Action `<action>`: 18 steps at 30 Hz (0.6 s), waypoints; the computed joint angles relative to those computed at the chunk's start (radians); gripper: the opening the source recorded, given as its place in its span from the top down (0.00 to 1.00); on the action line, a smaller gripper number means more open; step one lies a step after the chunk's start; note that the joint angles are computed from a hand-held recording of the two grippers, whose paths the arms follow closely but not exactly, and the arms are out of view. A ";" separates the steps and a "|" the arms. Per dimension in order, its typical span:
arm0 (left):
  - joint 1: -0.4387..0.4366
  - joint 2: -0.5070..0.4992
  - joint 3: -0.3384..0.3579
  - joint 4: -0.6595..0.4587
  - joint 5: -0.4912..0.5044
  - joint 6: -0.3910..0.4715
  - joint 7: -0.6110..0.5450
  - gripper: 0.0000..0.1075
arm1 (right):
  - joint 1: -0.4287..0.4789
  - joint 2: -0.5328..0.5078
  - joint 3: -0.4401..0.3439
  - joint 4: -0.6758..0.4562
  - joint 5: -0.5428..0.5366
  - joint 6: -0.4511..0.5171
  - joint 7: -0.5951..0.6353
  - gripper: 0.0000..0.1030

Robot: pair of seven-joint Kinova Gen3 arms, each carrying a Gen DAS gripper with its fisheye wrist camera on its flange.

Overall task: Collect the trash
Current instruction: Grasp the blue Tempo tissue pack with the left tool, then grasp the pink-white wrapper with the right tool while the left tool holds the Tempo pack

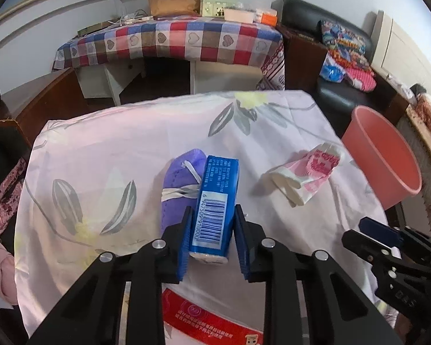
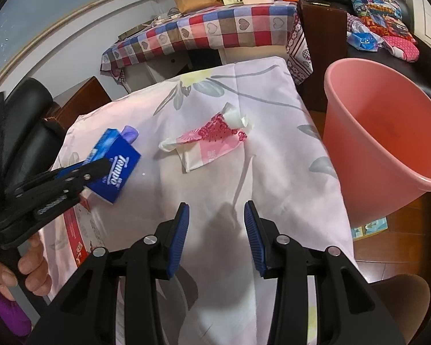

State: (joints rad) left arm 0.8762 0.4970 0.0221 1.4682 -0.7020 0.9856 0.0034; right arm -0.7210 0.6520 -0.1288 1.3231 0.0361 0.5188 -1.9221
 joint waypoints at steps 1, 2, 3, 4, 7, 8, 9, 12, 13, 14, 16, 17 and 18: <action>0.007 -0.010 -0.005 0.014 -0.010 -0.010 0.016 0.76 | 0.001 0.001 0.002 -0.004 -0.001 0.001 -0.003 0.61; 0.011 -0.018 -0.007 0.025 -0.018 -0.018 0.030 0.76 | 0.001 0.003 0.006 -0.010 -0.002 0.002 -0.007 0.61; 0.013 -0.026 -0.007 0.034 -0.023 -0.025 0.042 0.76 | 0.004 0.005 0.007 -0.017 -0.003 0.004 -0.010 0.61; 0.016 -0.039 -0.008 0.050 -0.030 -0.036 0.063 0.76 | 0.011 0.006 0.003 -0.025 -0.010 0.004 -0.011 0.61; 0.017 -0.059 -0.003 0.077 -0.048 -0.052 0.107 0.76 | 0.048 0.016 -0.033 -0.054 -0.044 0.008 0.012 0.61; 0.019 -0.065 -0.001 0.085 -0.055 -0.056 0.122 0.76 | 0.063 0.023 -0.050 -0.067 -0.062 0.009 0.024 0.61; 0.020 -0.071 0.002 0.094 -0.063 -0.062 0.137 0.76 | 0.071 0.027 -0.058 -0.075 -0.075 0.010 0.032 0.61; 0.022 -0.082 0.013 0.108 -0.084 -0.067 0.161 0.76 | 0.083 0.055 -0.068 -0.126 -0.112 0.031 0.040 0.60; 0.022 -0.084 0.016 0.111 -0.090 -0.066 0.167 0.76 | 0.086 0.068 -0.070 -0.148 -0.124 0.044 0.040 0.60; 0.022 -0.087 0.019 0.114 -0.095 -0.066 0.174 0.76 | 0.085 0.079 -0.067 -0.170 -0.133 0.061 0.036 0.60; 0.020 -0.093 0.023 0.122 -0.104 -0.070 0.189 0.76 | 0.112 0.113 -0.099 -0.215 -0.179 0.102 0.048 0.59; 0.019 -0.095 0.026 0.126 -0.107 -0.071 0.195 0.76 | 0.127 0.131 -0.118 -0.238 -0.208 0.123 0.055 0.59; 0.017 -0.096 0.028 0.129 -0.110 -0.073 0.199 0.76 | 0.131 0.140 -0.122 -0.249 -0.227 0.131 0.055 0.59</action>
State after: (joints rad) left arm 0.8928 0.4010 0.0502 1.5977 -0.8119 0.9123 0.2024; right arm -0.5905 0.7921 -0.2506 1.0744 -0.1914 0.6494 -1.8675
